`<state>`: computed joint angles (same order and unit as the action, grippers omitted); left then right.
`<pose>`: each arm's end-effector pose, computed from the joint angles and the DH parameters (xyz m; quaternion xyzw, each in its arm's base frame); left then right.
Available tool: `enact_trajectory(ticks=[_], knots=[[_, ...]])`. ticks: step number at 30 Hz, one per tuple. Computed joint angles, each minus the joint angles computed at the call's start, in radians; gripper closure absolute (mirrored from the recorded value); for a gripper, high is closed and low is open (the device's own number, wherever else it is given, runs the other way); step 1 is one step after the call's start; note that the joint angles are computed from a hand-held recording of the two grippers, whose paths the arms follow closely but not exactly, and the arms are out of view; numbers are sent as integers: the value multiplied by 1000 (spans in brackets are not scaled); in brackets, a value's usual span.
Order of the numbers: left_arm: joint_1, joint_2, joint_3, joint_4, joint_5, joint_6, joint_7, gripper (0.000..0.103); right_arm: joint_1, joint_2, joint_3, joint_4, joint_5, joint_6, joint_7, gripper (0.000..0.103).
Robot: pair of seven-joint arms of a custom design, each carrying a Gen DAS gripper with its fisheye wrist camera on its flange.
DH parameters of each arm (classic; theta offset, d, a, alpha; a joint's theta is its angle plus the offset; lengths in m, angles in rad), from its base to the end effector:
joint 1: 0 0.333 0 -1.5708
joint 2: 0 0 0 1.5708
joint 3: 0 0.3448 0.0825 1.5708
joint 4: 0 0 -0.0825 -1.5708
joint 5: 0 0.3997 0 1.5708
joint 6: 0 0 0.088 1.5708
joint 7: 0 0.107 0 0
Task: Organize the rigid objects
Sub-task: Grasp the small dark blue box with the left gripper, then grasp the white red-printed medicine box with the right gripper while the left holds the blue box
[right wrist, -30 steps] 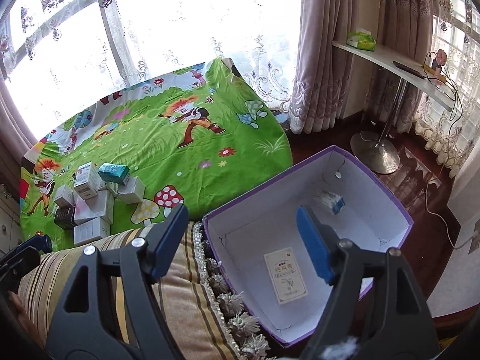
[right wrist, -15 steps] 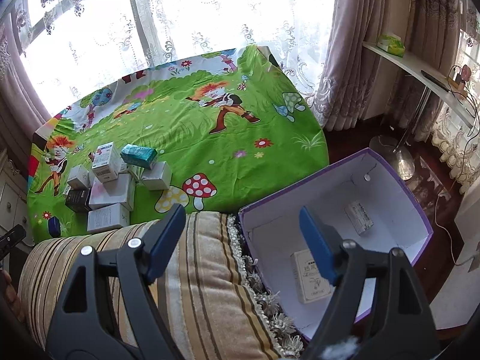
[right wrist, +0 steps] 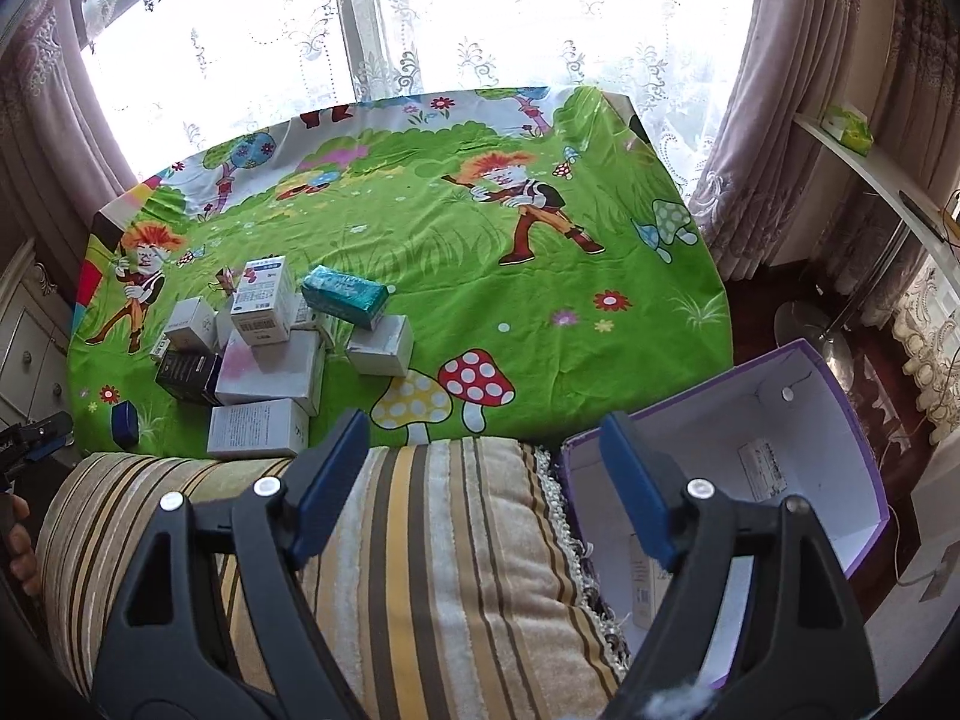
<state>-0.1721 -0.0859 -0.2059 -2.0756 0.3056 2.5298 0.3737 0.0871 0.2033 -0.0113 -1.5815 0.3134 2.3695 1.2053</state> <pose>0.5385 -0.2209 0.5483 -0.8490 0.4413 -0.2622 0.1253 0.6888 0.0567 0.6097 -0.7588 0.5699 -0.1474 0.2788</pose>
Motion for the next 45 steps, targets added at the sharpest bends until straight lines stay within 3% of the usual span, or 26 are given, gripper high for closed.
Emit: enact_trajectory(ticks=[7, 11, 20, 24, 29, 43, 45], knots=[[9, 89, 19, 87, -126, -108, 58, 32, 26, 61, 23, 87, -7, -33, -37, 21], [15, 155, 24, 162, -136, -196, 75, 34, 44, 105, 38, 148, -5, -54, -63, 21], [17, 250, 29, 255, -125, -314, 98, 53, 89, 224, 56, 299, -26, -130, -86, 21], [18, 264, 30, 258, -128, -314, 111, 66, 109, 269, 63, 355, -36, -158, -93, 21], [10, 253, 29, 235, -102, -278, 103, 74, 131, 330, 71, 428, -38, -176, -92, 21], [-15, 193, 29, 179, 54, -143, 32, 74, 198, 482, 51, 617, -123, -195, 2, 21], [-14, 186, 30, 171, 71, -124, 21, 74, 204, 488, 45, 619, -139, -200, 9, 28]])
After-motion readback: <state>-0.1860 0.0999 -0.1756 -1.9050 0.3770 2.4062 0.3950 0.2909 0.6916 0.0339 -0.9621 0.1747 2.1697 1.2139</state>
